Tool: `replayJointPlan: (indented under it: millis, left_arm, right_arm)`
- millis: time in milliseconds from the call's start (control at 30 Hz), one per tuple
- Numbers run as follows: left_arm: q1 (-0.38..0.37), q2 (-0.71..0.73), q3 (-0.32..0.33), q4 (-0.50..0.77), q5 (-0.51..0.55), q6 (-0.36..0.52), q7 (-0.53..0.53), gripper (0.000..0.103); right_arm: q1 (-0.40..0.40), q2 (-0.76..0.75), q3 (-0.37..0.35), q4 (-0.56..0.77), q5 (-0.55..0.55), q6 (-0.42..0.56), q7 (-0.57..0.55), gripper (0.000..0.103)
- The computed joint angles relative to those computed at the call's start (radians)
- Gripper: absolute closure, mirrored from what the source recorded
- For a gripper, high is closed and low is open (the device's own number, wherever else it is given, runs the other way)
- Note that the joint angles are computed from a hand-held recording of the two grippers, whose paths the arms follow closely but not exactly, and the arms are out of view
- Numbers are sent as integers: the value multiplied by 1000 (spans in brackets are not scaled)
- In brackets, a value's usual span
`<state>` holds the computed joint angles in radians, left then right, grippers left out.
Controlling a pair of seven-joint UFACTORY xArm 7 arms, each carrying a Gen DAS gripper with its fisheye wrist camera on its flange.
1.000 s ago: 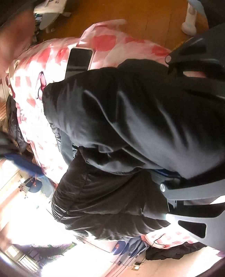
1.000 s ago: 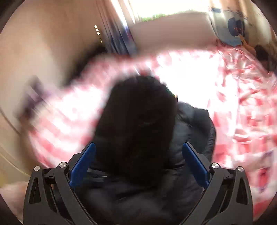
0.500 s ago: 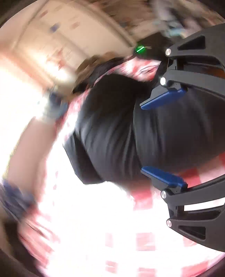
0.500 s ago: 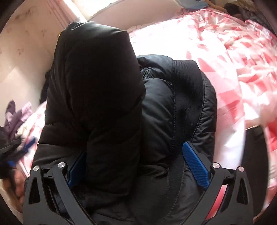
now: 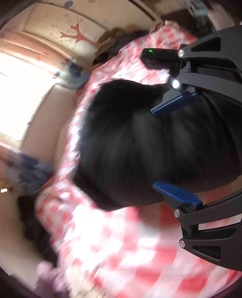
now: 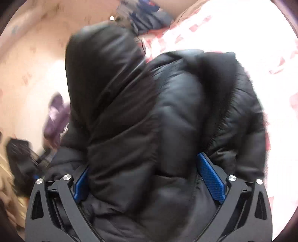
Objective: Fold large clothes
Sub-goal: 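Lay the folded bundle on the bed and release both grippers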
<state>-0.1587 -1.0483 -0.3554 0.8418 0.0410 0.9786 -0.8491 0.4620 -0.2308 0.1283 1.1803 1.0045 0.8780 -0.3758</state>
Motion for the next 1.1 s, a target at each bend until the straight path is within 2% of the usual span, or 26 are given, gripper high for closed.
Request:
replayJointPlan:
  millis: [33,67,100,200,267,300,367,433,500,533,567,600,633,700,767,833,867,900,933,967,1000,1033,1067,1100]
  left_arm:
    - [17,1,-16,30,29,29,11,33]
    - [25,22,-33,58,45,22,24,33]
    - [6,14,-31,50,44,13,40,33]
    - [-86,131,-8,28,-12,-55,131,33]
    - [-97,214,-51,37,25,-24,179,29]
    - [-66,273,-111,59,64,-45,180,28]
    - [-75,298,-133,67,109,-48,151,27]
    - [-103,275,-112,52,125,-29,160,27]
    - [-120,274,-87,38,133,-40,178,27]
    - [-129,262,-73,27,133,-42,187,27]
    - [-115,282,-80,28,131,-84,188,27]
    - [-143,260,-51,9,126,-91,194,27]
    - [-148,263,-38,8,119,-105,203,27]
    - [-161,268,-15,-8,96,-123,219,27]
    - [-165,284,-10,-2,87,-106,237,27]
    - [-163,294,-11,17,87,-88,248,26]
    - [-161,291,-15,22,88,-78,248,26]
    - [-159,281,-19,18,89,-73,245,26]
    - [-159,275,-18,16,87,-74,243,26]
    - [-158,270,-14,14,83,-77,241,26]
    - [-157,265,-13,12,78,-78,238,26]
    - [-157,255,-8,10,68,-79,228,26]
    - [-155,238,-3,3,55,-85,210,26]
    - [-155,216,2,-14,43,-101,194,26]
  right_arm:
    - [-10,-10,2,0,-31,9,2,6]
    - [-21,-21,7,2,-74,16,35,6]
    - [-32,-27,2,9,-127,42,77,6]
    - [-61,-16,-11,76,-298,157,146,6]
    - [-93,-27,-6,138,-436,199,216,6]
    - [-102,-35,-3,155,-472,185,231,6]
    - [-111,-53,0,185,-514,134,250,6]
    - [-114,-8,14,270,-572,84,268,6]
    - [-109,96,66,385,-682,80,377,6]
    - [-105,133,82,405,-753,86,427,6]
    - [-94,168,76,402,-787,82,434,6]
    - [-94,201,81,371,-794,76,440,6]
    - [-86,207,77,298,-760,46,437,6]
    - [-88,220,57,249,-670,26,431,6]
    - [-93,223,56,303,-735,92,458,7]
    - [-106,170,86,295,-794,89,489,7]
    - [-94,106,59,241,-768,61,466,7]
    - [-40,16,-4,162,-701,-9,408,7]
    - [-12,-65,-32,88,-630,-69,332,7]
    - [19,-126,-51,51,-600,-87,275,7]
    - [11,-172,-27,32,-613,-63,228,7]
    - [-38,-207,34,13,-667,2,198,7]
    - [-104,-219,110,-6,-732,39,208,7]
    - [-128,-224,143,-48,-756,82,205,7]
